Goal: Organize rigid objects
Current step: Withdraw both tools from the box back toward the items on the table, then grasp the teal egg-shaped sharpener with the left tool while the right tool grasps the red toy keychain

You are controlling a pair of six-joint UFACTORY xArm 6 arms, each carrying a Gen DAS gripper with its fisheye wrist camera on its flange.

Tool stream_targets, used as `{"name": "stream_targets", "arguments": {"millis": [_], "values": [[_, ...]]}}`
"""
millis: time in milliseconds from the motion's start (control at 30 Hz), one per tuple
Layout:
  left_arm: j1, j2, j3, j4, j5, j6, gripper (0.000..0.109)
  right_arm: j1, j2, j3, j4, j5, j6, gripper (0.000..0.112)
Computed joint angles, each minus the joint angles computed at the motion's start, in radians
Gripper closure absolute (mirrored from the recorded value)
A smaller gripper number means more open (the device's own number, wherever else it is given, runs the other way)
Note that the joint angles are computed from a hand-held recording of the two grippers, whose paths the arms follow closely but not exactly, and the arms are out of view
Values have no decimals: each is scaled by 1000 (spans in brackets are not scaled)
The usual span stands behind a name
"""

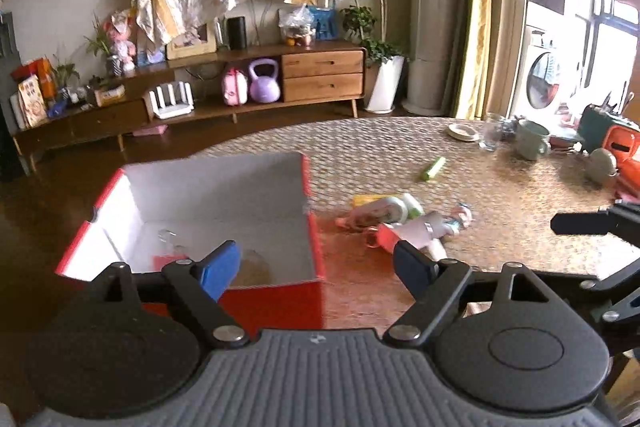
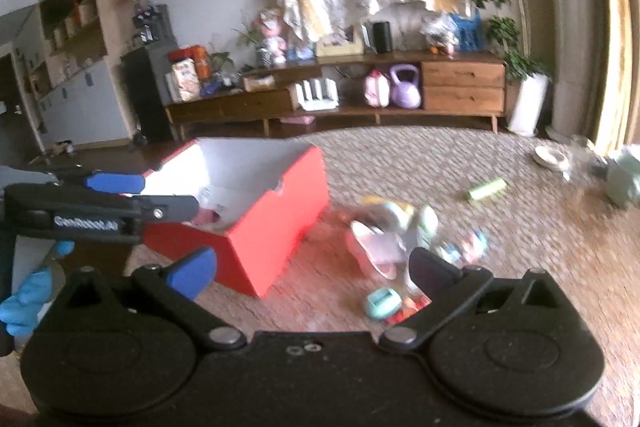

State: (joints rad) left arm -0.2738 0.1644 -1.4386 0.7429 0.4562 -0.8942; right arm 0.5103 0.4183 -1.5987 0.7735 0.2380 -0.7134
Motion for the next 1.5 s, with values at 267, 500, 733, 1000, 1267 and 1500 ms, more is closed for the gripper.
{"name": "stream_targets", "arguments": {"millis": [267,500,733,1000,1267,1500], "values": [[-36,108,-90,-38,-9,-33,24,-46,-2,56,-47,-55,23,10],[-52,214,-180,-111,-29,43,24,-58,22,76,-70,-66,-77,10],[-66,333,-280,-251,-8,151,25,-80,123,-13,-163,-14,-68,19],[-72,463,-420,-390,66,262,25,-88,240,-142,-220,48,-31,31],[-76,565,-549,-389,108,326,25,-88,323,-240,-271,88,9,41],[-72,616,-604,-402,125,364,29,-83,363,-290,-278,95,10,53]]}}
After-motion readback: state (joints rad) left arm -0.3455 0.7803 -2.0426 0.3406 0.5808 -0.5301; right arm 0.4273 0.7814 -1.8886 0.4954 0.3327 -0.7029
